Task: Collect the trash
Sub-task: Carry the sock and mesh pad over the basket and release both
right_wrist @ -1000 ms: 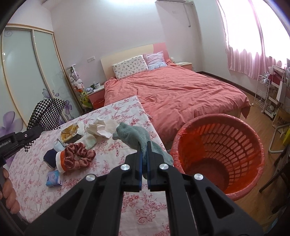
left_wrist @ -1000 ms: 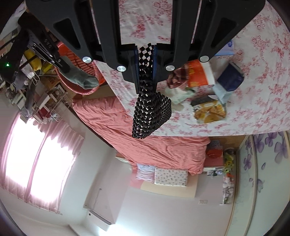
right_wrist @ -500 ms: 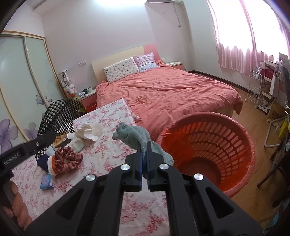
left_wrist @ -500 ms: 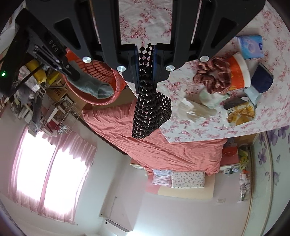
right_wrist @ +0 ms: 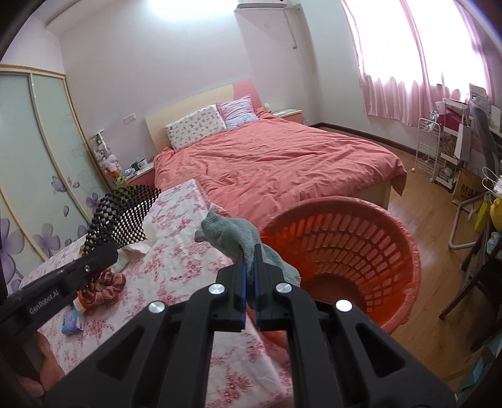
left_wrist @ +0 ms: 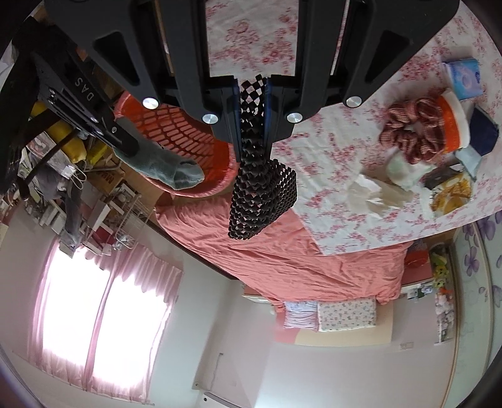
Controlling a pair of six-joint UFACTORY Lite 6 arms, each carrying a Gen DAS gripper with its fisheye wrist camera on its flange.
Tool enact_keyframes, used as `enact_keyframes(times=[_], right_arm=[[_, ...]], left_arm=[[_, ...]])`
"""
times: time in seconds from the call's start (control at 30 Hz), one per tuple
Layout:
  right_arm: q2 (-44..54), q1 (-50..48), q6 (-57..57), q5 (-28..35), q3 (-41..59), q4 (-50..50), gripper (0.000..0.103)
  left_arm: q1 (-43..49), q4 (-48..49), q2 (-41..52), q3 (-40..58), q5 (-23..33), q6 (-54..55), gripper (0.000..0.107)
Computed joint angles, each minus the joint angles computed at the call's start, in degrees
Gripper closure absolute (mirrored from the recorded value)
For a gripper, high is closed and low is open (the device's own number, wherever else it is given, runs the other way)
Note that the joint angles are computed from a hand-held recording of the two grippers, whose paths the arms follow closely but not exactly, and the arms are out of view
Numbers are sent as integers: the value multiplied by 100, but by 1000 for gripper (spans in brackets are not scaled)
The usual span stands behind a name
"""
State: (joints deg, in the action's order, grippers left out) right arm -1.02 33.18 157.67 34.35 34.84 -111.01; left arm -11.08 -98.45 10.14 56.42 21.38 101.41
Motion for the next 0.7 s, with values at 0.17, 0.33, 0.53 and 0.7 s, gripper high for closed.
enact_keyframes(times=[0.17, 0.33, 0.53, 0.7], right_arm=[[-330, -249, 95, -5, -342, -110, 98], [-653, -535, 141, -10, -680, -235, 98], [-931, -1111, 558, -118, -1078, -800, 98], [-922, -1707, 1228, -270, -1309, -1638, 98]], left_arm=[[-235, -201, 153, 52, 139, 159, 96], [-394, -319, 362, 176, 382, 270, 96], [-794, -670, 687, 420, 400, 548, 96], [-1139, -765, 1046, 710, 338, 524, 96]])
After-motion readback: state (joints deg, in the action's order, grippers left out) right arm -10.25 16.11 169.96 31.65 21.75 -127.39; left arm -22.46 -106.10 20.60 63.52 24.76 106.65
